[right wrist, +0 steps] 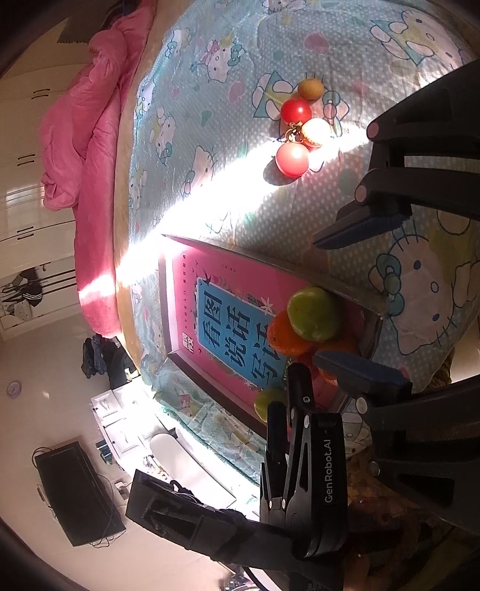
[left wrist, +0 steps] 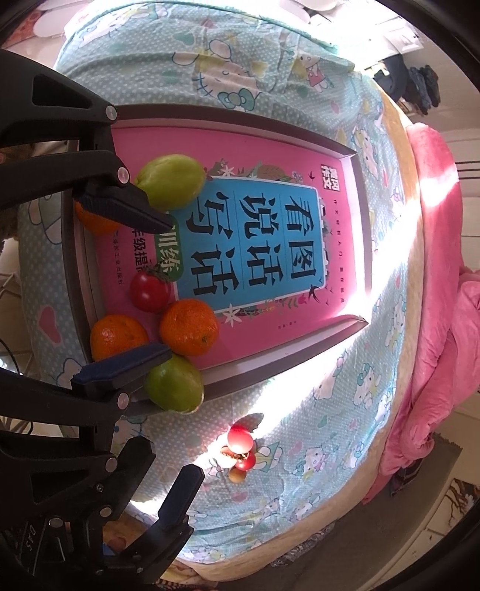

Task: Organize fruits
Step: 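Lower and release the red tomato on the book while the right gripper releases the pear, then move both open grippers to the small fruit cluster on the sheet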

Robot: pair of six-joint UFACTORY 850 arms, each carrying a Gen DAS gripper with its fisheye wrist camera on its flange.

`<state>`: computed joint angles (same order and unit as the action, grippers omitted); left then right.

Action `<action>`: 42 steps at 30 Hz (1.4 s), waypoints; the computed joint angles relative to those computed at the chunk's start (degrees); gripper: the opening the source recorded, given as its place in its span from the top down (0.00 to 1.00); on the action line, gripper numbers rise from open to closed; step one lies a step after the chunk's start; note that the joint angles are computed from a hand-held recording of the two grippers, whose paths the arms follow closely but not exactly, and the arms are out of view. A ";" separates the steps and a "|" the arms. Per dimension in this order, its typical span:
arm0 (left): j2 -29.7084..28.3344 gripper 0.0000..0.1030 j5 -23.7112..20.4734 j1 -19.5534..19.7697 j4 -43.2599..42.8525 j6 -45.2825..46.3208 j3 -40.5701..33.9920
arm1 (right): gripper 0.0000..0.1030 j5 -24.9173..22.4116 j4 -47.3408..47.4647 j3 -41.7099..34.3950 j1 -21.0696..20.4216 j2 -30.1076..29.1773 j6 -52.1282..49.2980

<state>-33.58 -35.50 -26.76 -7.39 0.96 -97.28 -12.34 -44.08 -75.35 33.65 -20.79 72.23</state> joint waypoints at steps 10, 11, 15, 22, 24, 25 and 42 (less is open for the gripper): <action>0.98 0.33 0.35 -1.34 -0.49 0.40 -0.52 | 0.42 -0.12 -12.99 3.67 -0.80 3.52 14.05; 0.97 0.33 0.30 -1.63 -0.40 0.36 -0.71 | 0.42 -0.20 -14.63 4.23 -0.95 4.03 15.78; 0.88 0.33 -0.09 -2.70 -0.65 1.16 -1.37 | 0.42 -1.49 -18.75 6.45 -1.56 6.12 20.17; -0.05 0.33 -1.39 -5.27 0.00 2.22 -3.23 | 0.42 -3.29 -24.44 10.15 -3.62 9.33 27.25; -0.41 0.33 -1.74 -6.07 -0.21 2.89 -3.79 | 0.42 -3.99 -25.52 11.08 -4.32 10.19 28.71; -0.57 0.33 -1.85 -6.39 -0.36 3.12 -4.02 | 0.42 -4.28 -26.01 11.47 -4.68 10.54 29.22; -7.12 0.33 -4.84 -9.39 0.39 2.02 -12.10 | 0.42 -4.21 -12.09 13.91 -10.64 10.69 13.25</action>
